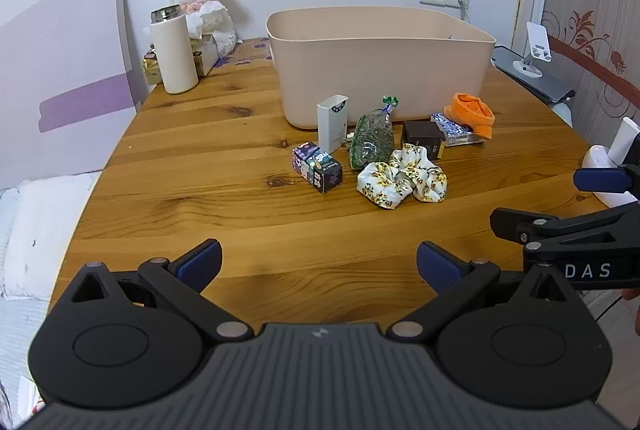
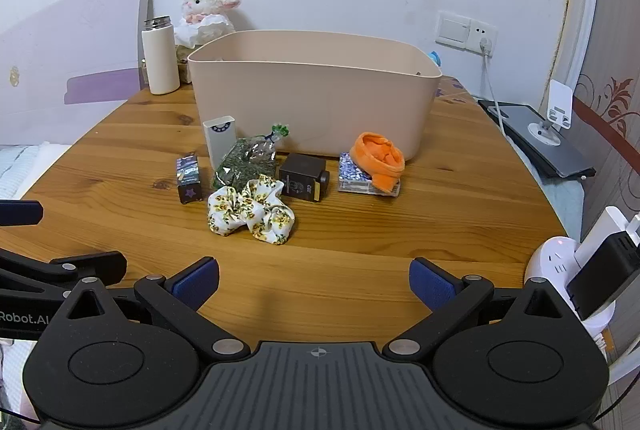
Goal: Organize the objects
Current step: 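Move both tools toward the items in front of the basket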
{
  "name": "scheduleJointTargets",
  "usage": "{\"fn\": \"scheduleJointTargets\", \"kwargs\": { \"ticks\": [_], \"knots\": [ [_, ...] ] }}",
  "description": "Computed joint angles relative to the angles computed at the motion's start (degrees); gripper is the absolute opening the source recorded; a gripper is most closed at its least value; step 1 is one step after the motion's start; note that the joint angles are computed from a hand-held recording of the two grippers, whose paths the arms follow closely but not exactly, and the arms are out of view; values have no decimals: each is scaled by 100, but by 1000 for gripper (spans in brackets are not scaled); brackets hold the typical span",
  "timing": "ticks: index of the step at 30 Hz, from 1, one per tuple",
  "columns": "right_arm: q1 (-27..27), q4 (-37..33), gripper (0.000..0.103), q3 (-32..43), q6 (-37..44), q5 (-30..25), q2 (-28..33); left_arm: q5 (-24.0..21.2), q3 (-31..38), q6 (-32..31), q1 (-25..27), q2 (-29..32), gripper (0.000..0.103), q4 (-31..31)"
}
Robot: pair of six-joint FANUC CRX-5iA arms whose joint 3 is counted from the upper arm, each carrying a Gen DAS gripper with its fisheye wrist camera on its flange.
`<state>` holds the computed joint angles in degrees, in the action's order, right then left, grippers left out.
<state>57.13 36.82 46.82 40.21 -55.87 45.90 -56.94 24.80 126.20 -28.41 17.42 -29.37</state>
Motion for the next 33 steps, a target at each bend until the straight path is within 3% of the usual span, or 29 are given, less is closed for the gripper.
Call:
{"fn": "scheduleJointTargets", "kwargs": {
  "ticks": [23,33],
  "knots": [
    [-29,-284,103,679,361,-306,366,56,-9,-130,137,53,103,187],
    [-67,-540,103,1909,888,-939,1056,102,91,-499,329,241,103,485]
  ]
}}
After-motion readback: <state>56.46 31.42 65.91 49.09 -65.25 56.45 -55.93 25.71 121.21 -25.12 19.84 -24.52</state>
